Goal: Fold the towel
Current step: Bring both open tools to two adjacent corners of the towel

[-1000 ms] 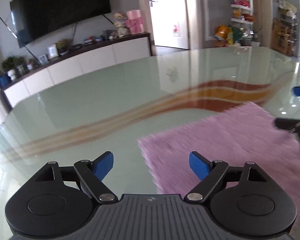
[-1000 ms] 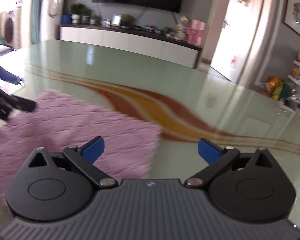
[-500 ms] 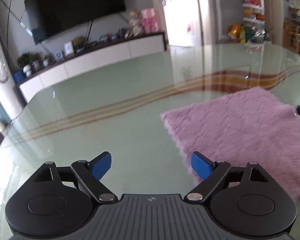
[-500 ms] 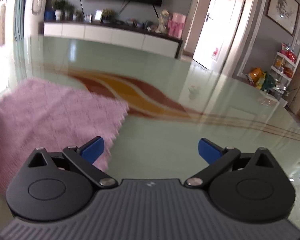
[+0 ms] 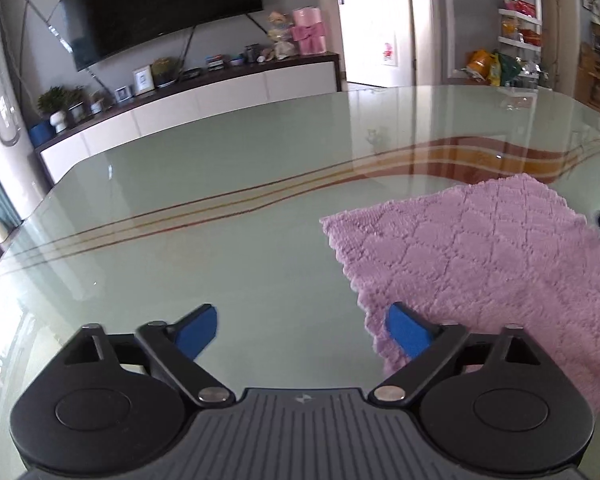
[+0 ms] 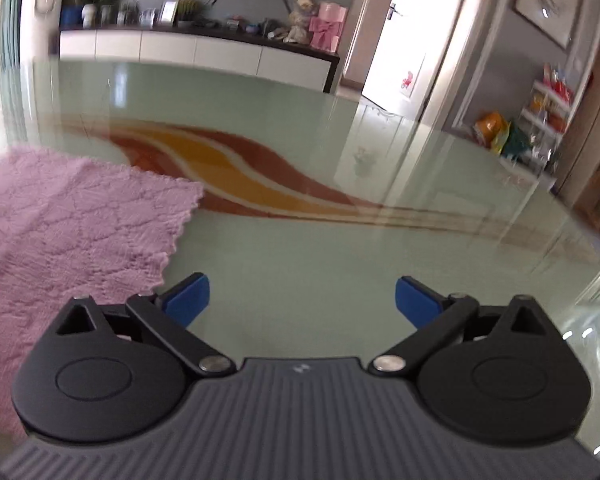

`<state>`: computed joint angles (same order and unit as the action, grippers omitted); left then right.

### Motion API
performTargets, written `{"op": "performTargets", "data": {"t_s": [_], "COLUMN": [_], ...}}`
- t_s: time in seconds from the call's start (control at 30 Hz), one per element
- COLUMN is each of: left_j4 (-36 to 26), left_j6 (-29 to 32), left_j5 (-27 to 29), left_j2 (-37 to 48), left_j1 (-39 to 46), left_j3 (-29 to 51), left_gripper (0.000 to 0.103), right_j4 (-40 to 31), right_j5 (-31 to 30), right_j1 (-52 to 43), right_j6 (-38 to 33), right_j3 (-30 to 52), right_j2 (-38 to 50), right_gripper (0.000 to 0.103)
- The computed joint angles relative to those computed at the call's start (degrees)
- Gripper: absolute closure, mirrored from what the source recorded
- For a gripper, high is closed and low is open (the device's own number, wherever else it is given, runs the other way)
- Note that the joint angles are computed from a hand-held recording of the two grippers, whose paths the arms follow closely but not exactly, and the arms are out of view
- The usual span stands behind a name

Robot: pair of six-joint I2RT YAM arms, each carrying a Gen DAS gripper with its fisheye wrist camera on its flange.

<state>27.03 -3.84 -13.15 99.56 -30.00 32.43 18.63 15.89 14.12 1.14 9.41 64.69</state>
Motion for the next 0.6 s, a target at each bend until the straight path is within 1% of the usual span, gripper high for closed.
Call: {"op": "performTargets", "data": {"t_s": [0.07, 0.17, 0.2, 0.3, 0.33, 0.4, 0.43, 0.47, 0.57, 0.6], "left_j4": [0.4, 0.6, 1.2, 0.7, 0.8, 2.3, 2.1, 1.2, -1.0, -1.7], "left_j6": [0.0, 0.1, 0.5, 2.1, 2.6, 2.9, 2.7, 2.5, 2.2, 1.7], "left_j5": [0.9, -1.6, -3.6, -8.2, -9.3, -8.9, -8.8, -9.0, -11.3, -10.8], "left_j2": [-4.0, -6.5, -6.1, -3.4, -2.6, -3.4, -3.8, -4.8, -7.1, -8.4], "left_j1": [-1.3, -5.7, -7.6, -10.8, -11.1, -10.1, -9.6, -8.7, -6.4, -5.5], "left_j3": [-2.6, -5.1, -5.7, -5.8, -6.3, -8.3, -8.6, -9.0, -10.3, -10.7], "left_gripper": [0.014, 0.013, 0.013, 0.013, 0.012, 0.009, 0.009, 0.009, 0.011, 0.011], "right_j4": [-5.8, -7.7, -6.4, -4.4, -5.0, -6.5, -8.5, -10.2, -14.3, -16.1], "right_j5": [-1.6, 0.4, 2.1, 5.5, 6.0, 5.0, 4.9, 3.3, 6.7, 6.6], "right_j1": [2.3, 11.6, 15.2, 19.4, 19.7, 17.0, 16.4, 13.3, 11.2, 11.6], "right_j6": [0.4, 2.0, 2.6, 2.7, 2.7, 1.9, 2.4, 1.8, 1.3, 2.0], "right_j3": [-1.7, -3.7, -3.9, -3.4, -3.1, -4.6, -5.1, -5.2, -5.7, -6.0], "right_j2": [-8.9, -13.7, -11.8, -6.4, -5.9, -7.8, -10.2, -12.0, -16.1, -19.2], "right_gripper": [0.000, 0.000, 0.000, 0.000, 0.000, 0.000, 0.000, 0.000, 0.000, 0.000]}}
